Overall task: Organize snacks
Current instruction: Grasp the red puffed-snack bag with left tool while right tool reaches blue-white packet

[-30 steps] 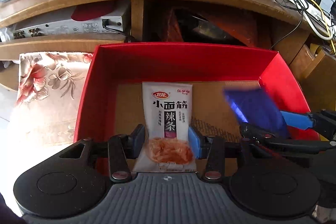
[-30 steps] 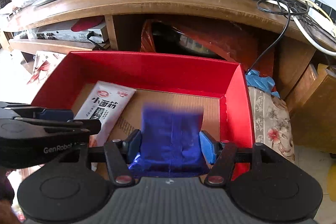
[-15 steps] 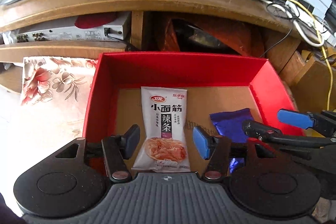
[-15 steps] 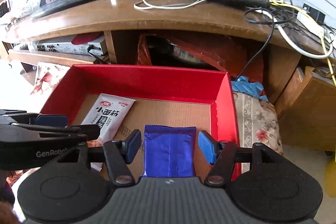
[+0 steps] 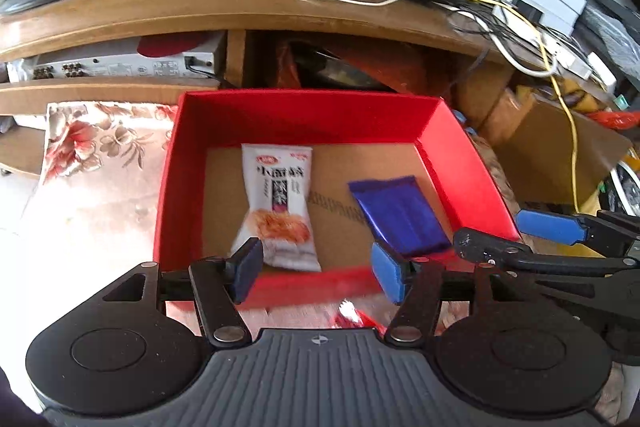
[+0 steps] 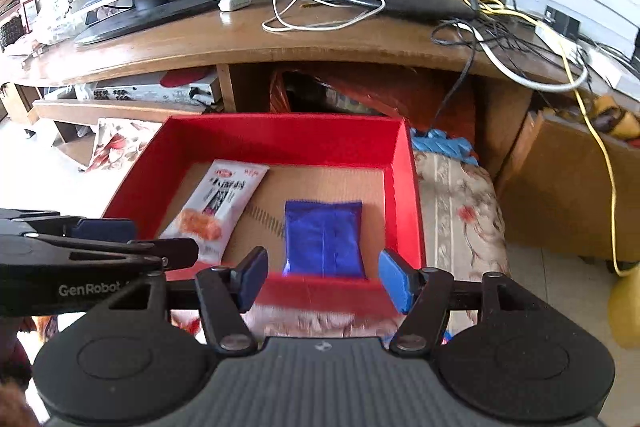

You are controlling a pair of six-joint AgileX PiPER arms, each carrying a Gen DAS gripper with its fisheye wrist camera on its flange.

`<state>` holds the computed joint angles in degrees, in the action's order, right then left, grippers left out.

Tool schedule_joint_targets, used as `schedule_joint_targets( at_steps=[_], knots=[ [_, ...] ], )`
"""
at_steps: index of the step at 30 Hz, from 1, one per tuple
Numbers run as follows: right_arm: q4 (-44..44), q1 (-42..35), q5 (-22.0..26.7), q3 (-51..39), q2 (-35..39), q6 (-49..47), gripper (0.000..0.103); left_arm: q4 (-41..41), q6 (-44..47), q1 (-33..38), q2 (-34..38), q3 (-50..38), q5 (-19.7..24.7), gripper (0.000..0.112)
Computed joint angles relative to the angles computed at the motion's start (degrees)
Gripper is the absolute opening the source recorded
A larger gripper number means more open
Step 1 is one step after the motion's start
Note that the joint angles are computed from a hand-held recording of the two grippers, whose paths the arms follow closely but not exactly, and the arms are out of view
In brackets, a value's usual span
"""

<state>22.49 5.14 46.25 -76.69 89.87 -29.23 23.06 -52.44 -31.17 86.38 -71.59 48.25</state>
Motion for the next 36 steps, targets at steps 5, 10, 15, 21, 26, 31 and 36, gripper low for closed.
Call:
schedule_joint_targets(
  at_steps=[5,10,15,21,26,31,36],
  knots=[
    [0.59,-2.12,1.91,4.16,-3.83,-1.31,0.056,0.68,-1.63,-3.35,-2.07,2.57,0.6,0.069],
    [0.41,-3.71,3.58,6.84,-6.18,-2.07,0.056,-2.03,-0.55,-4.38,-3.18,4.62,-0.14,0.071],
    [-0.19,-5.18,4.92,8.92,-7.65,-2.05,0.056,-3.37,1.2,-5.37,-2.44,4.72,0.31,0.073],
    [-0.26,-6.63,6.13,9.84,-8.33,-2.51,0.06,-5.27,3.97,-5.56,-1.75,5.05,-0.24,0.078],
    [-0.07,-6.55,6.68,9.28,-7.63,-2.82,0.061,-7.3,6.64,-4.24,-0.53,5.28,-1.18,0.082],
    [-0.36,-6.86,6.9,8.83,-6.55,-2.88,0.061,-11.62,11.32,-1.6,1.93,4.68,-2.22,0.086],
    [-0.76,-7.24,7.16,8.49,-5.61,-2.98,0.061,-15.3,15.71,0.13,4.35,3.71,-3.0,0.092]
  ],
)
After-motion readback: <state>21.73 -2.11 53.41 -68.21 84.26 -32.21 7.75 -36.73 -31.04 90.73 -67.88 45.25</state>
